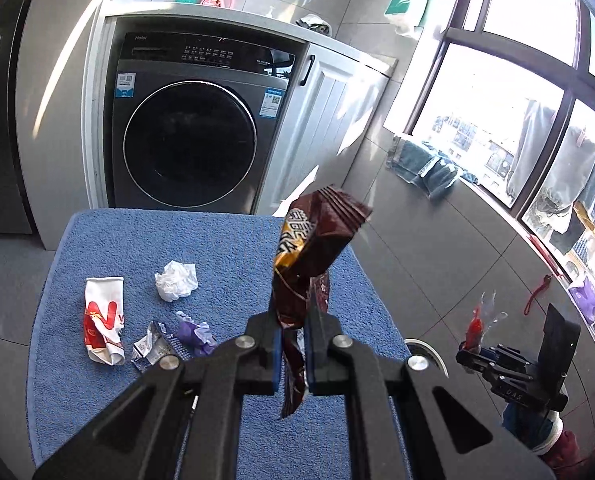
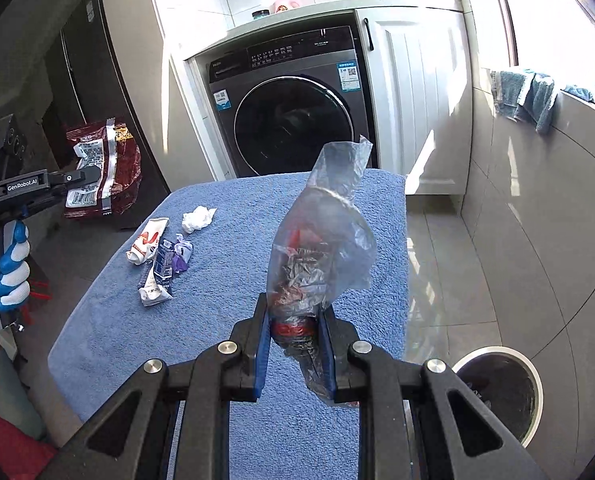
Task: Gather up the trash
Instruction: 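Carry both items over the trash bin and open both tools to drop them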
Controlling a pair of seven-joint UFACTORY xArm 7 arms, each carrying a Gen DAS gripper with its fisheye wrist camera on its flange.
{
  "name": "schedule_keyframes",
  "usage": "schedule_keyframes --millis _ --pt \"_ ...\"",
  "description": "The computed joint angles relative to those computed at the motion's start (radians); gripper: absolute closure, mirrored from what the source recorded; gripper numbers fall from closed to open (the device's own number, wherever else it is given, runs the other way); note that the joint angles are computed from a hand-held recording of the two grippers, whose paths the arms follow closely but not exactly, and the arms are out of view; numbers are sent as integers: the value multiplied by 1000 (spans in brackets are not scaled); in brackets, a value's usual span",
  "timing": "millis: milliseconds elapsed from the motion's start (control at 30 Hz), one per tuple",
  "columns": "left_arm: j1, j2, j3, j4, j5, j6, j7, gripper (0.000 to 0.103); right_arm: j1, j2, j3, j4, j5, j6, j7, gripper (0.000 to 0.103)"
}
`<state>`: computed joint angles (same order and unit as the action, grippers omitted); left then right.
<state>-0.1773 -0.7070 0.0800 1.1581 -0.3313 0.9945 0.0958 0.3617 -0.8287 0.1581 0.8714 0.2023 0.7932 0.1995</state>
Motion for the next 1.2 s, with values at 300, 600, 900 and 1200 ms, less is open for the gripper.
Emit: schedule_keyframes --millis 300,600,900,1200 --pt "-137 229 -193 110 -11 -27 -36 95 -135 -203 -132 -171 -59 110 -34 83" --pt "-265 545 -329 251 52 -45 -73 95 -289 -246 -240 -296 -87 176 -105 83" --pt "-363 818 -364 405 115 -38 -141 94 -377 -112 -282 -339 -67 143 -157 82" --pt "-405 985 -365 518 76 -28 -195 90 -454 3 -263 -326 -102 139 -167 74"
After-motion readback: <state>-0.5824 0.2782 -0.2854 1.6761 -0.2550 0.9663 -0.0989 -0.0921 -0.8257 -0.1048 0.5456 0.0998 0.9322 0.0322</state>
